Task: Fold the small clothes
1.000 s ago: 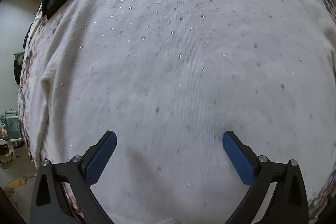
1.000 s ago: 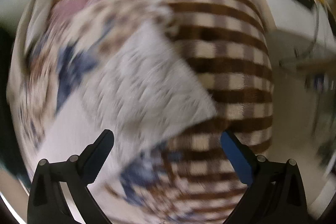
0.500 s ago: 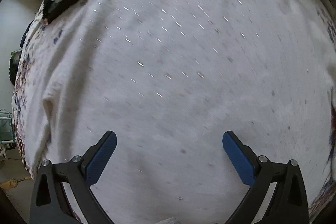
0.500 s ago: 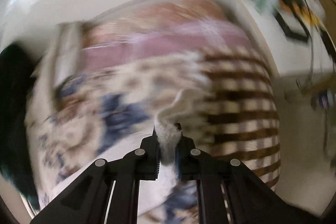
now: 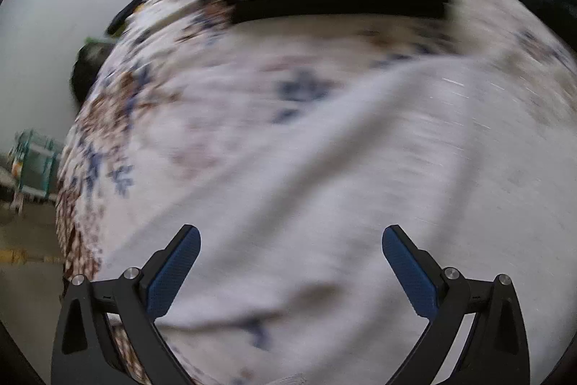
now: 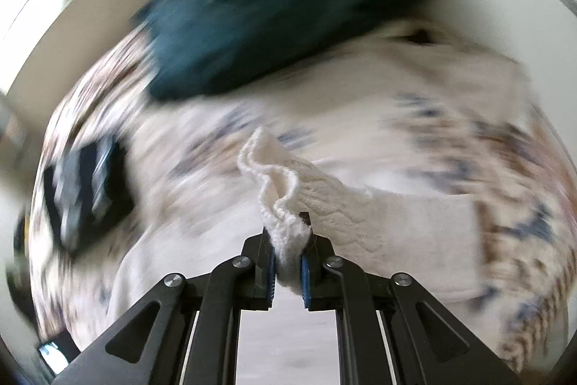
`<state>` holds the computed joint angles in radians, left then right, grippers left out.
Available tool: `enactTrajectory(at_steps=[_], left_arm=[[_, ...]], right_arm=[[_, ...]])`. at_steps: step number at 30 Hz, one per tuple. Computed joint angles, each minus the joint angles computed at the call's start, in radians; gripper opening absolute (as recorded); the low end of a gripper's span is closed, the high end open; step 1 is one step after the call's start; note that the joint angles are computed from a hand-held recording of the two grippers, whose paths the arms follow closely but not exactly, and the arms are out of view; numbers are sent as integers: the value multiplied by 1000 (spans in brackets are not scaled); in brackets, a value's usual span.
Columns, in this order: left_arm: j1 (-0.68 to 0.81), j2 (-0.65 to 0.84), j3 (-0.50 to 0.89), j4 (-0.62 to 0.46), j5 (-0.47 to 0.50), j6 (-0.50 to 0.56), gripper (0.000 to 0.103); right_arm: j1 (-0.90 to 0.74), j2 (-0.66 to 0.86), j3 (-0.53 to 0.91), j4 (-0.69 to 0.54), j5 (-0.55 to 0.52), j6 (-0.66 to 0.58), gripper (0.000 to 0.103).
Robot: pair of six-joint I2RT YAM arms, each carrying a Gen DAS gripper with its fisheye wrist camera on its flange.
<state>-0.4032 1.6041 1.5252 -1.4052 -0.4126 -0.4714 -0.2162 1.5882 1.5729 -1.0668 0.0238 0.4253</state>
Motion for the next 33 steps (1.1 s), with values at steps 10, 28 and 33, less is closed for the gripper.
enactTrajectory(at_steps=[10, 28, 33], left_arm=[[354, -75, -153, 127, 2, 178, 103], [615, -221, -195, 85, 217, 286, 103], [897, -333, -247, -33, 313, 434, 103]], right_arm=[[656, 529, 269, 62, 197, 182, 11], [540, 357, 176, -38, -39, 245, 73], [476, 226, 89, -147, 20, 200, 79]])
